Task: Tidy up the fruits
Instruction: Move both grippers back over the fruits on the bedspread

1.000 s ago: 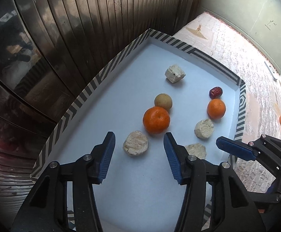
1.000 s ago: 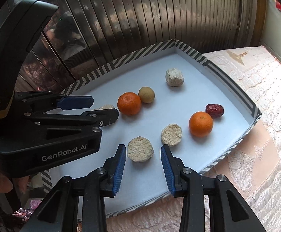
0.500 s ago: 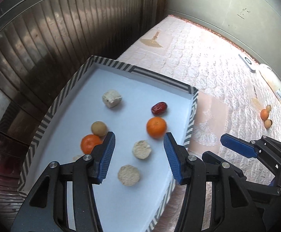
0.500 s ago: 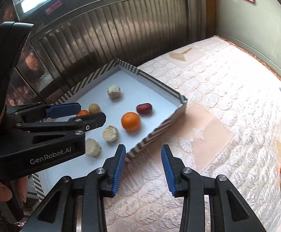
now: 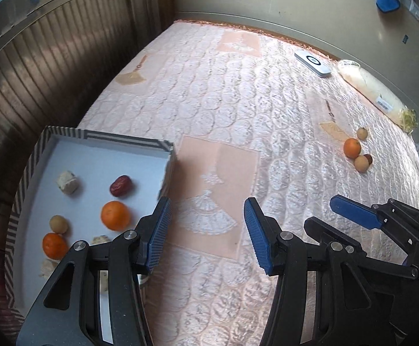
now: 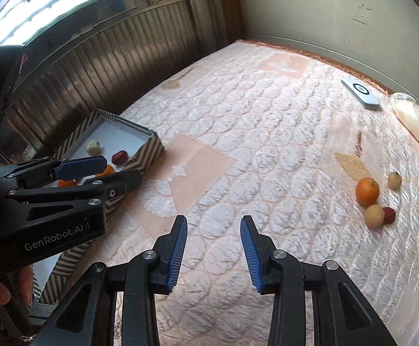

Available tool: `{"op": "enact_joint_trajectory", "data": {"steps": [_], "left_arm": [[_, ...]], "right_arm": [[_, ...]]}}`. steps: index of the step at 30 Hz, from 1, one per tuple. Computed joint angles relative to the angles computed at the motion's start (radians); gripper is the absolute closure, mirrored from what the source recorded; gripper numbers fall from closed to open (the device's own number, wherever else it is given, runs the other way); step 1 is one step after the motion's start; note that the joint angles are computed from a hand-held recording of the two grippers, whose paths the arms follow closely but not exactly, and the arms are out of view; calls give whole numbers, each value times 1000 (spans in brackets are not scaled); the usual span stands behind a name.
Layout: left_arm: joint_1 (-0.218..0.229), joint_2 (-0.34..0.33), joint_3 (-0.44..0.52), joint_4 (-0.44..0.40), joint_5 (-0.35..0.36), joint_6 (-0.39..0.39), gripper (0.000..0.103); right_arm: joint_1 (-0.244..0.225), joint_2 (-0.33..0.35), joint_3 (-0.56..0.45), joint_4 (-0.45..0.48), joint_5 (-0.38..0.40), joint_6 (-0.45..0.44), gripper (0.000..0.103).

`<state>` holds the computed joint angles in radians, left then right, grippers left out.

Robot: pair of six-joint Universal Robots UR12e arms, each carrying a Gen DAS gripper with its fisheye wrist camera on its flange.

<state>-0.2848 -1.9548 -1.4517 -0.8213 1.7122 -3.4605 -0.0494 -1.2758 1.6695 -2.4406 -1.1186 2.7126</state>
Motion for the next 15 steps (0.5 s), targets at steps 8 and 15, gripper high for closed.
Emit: {"op": "enact_joint_trajectory", "data": {"steps": [8,15], "left_arm": [[-40,-66,89,-18,-36,59,51],[-65,-112,153,-35,-60,88,51]], "right_arm": [[-58,-6,18,-19,-29,58,66],[-99,-7,26,-35,-39,90,65]]}}
